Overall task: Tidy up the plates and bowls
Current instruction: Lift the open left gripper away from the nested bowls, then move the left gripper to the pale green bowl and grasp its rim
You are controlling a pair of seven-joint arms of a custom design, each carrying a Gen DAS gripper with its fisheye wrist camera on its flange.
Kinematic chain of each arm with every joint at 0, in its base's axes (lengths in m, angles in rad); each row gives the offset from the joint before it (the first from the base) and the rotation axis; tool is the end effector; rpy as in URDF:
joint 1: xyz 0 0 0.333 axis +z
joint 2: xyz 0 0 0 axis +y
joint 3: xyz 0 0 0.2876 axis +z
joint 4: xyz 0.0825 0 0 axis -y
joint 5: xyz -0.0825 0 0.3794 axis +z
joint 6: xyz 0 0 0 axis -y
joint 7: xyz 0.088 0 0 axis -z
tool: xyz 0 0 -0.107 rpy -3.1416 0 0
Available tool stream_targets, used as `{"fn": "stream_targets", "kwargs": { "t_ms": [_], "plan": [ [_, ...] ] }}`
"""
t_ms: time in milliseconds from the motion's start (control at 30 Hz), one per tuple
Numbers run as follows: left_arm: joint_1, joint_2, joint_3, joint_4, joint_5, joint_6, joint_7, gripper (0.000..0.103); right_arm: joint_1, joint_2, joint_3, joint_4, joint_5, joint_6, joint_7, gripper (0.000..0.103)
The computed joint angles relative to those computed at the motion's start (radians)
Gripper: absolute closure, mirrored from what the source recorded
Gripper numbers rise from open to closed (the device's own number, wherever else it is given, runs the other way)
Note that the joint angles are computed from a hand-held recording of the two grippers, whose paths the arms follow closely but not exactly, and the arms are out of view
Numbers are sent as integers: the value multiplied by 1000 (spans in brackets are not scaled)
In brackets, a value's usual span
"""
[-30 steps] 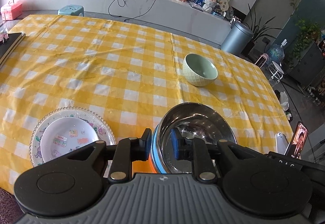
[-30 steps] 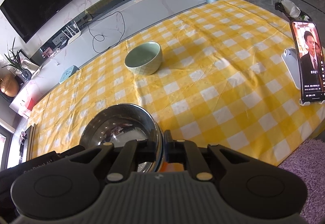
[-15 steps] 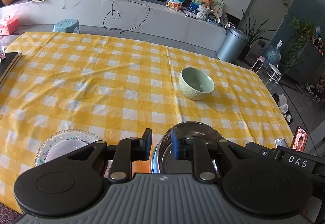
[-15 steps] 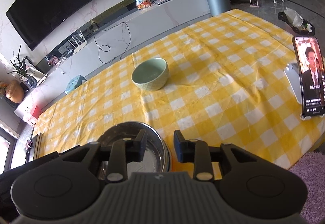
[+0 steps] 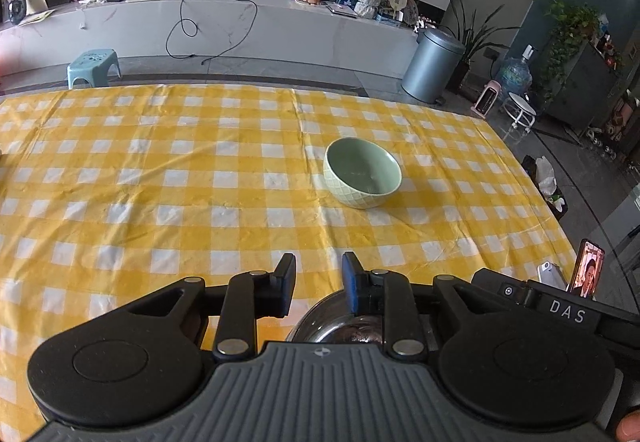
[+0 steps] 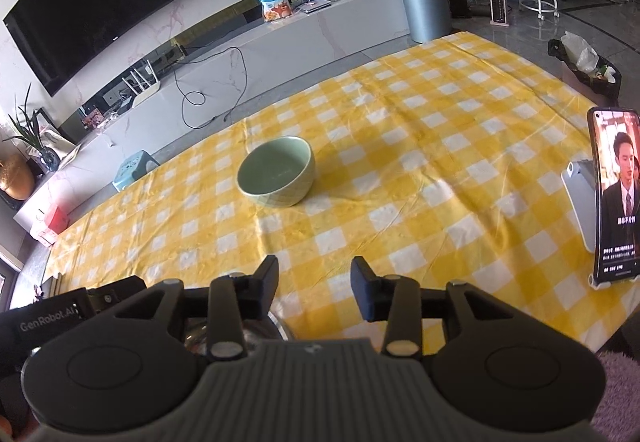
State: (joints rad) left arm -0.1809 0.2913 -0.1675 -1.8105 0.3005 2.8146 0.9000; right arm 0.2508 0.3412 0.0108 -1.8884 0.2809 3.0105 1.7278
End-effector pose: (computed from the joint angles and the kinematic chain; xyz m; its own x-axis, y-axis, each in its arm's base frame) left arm 0.6240 -0.2316 0.4416 0.0136 -0.9733 0.2291 -0.7635 -0.1581 -0.6262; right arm 0.6435 0.1506 0.3930 -0.0322 -0.9452 -0.3250 -0.7388 0.2415 -0.6291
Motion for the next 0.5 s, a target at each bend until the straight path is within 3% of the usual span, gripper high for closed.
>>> {"fn": "stream_targets", "kwargs": {
  "t_ms": [233, 500],
  "plan": [
    [48, 158, -72, 237, -148, -138, 213, 66, -3, 109, -31, 154, -35, -83, 23, 58],
    [5, 394, -41, 600, -169, -310, 312, 61, -30, 282, -30, 415, -46, -207, 40, 58]
  ]
}}
